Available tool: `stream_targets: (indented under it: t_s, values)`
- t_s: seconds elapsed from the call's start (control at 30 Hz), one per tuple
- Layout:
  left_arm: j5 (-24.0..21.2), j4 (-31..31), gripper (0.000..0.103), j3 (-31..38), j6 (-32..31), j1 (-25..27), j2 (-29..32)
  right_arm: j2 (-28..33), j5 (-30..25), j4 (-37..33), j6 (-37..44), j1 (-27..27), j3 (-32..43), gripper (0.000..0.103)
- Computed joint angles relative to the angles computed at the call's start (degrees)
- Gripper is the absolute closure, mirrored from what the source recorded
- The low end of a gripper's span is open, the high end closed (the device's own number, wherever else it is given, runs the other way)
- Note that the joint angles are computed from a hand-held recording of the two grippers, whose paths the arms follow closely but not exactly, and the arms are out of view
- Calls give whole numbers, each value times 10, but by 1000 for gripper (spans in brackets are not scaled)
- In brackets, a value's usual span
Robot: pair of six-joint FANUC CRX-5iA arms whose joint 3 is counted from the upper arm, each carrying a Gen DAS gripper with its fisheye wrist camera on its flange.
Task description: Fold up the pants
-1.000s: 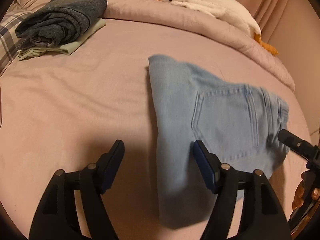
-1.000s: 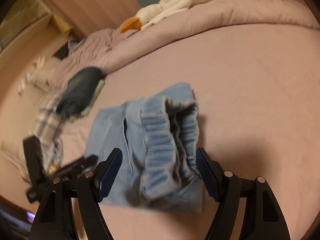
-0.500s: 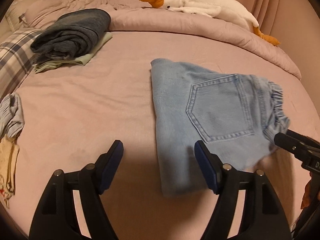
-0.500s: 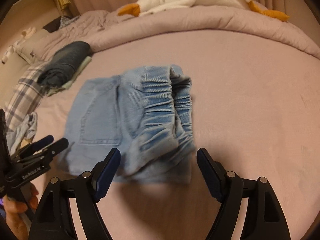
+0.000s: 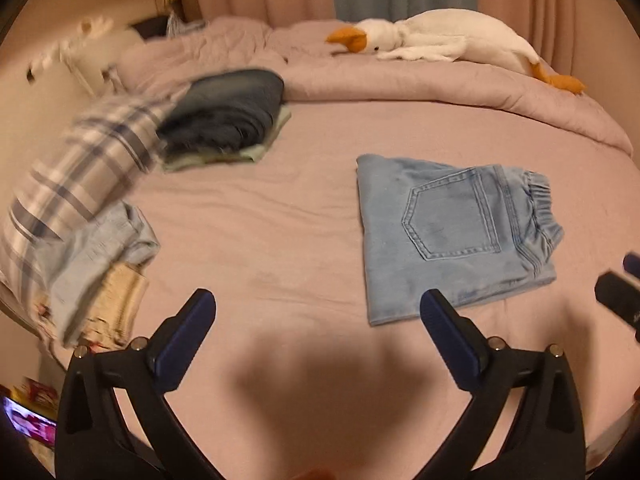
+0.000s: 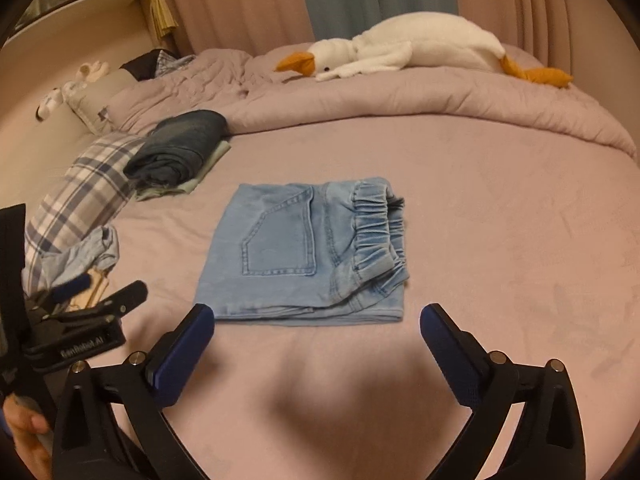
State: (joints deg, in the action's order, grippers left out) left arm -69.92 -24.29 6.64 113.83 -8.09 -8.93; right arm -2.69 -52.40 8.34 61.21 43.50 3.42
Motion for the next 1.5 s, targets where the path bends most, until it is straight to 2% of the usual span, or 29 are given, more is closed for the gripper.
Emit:
stream_targets:
  t_s: [0.1,0.33,0.5,0.93,1.5]
  values:
    - [18,38,1,-21,-19,16,-27,-15,2,12,-7,11,-10,1]
    - [17,39,1,-22,-9,3,-54,-41,2,38,-25,38,-31,1]
    - [11,35,1,-16,-2,-11,-58,-50,5,51,-38,50,-39,1]
    - [22,67,1,-24,-18,2,-66,-55,5,69,-49,61,-42,1]
    - [21,75,1,-23,-25,5,-62,-53,0,79,-52,70,-40,1]
